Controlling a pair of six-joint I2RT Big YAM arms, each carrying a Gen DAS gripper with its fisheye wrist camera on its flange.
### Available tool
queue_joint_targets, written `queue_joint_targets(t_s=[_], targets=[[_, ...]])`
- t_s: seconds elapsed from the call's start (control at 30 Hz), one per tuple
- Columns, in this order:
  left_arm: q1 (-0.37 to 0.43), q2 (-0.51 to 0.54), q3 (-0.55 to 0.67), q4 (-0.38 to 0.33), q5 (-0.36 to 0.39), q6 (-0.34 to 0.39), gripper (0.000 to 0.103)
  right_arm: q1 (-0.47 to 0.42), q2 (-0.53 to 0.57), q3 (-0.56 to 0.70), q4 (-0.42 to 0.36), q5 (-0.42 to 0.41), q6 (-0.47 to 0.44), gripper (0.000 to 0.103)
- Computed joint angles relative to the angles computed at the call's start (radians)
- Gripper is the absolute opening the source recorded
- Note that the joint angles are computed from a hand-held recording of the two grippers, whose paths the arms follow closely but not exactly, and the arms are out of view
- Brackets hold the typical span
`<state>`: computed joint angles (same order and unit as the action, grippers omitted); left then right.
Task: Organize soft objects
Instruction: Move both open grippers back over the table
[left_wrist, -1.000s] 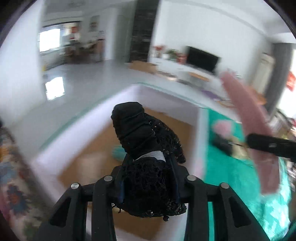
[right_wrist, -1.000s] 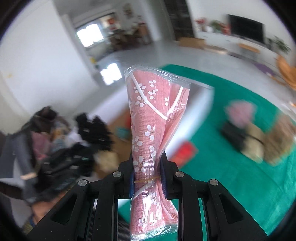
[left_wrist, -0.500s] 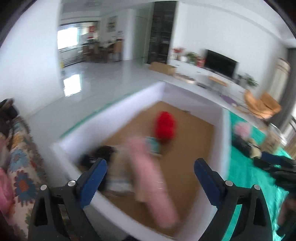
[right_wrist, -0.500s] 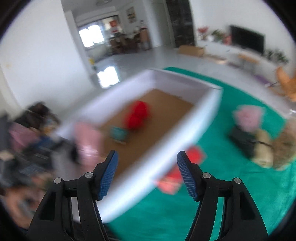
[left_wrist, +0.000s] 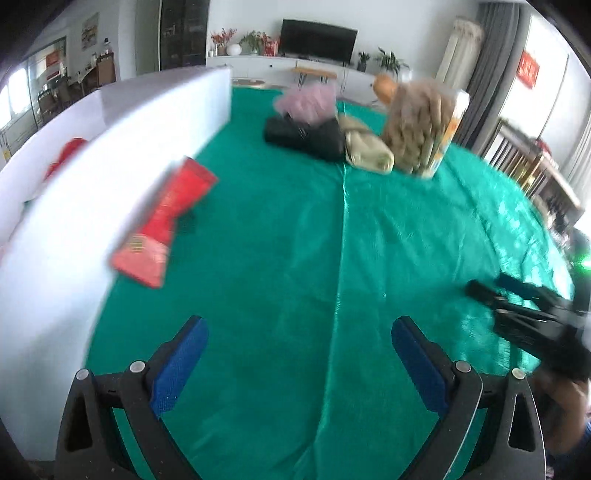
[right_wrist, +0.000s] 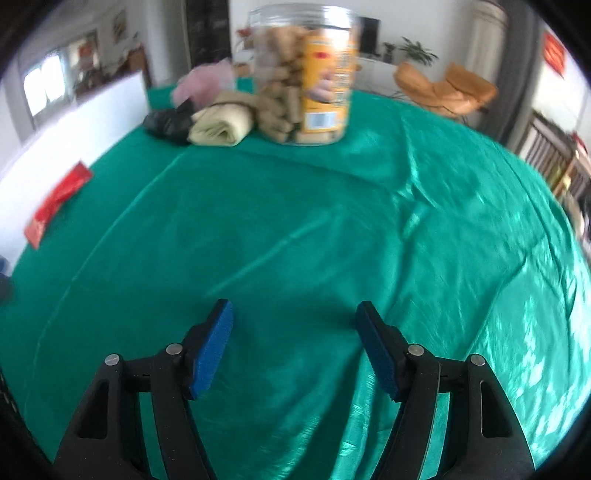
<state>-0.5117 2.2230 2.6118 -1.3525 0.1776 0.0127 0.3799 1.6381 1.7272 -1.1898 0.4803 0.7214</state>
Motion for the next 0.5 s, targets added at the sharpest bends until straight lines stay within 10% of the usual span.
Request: queue_joint_targets(t_s=[0.13,0.5], targets=[[-0.037,0.074,0.084,-0.029,-0.069,0.01,0.099,0.001,0.003,0.001,-0.001,0.016,0.009,0.077],[-0.034,-0.048,-0.174,0.134,-0.117,0.058,0.103,0.011,-0.013,-0.026,0.009,0.013,0.03,0.08]])
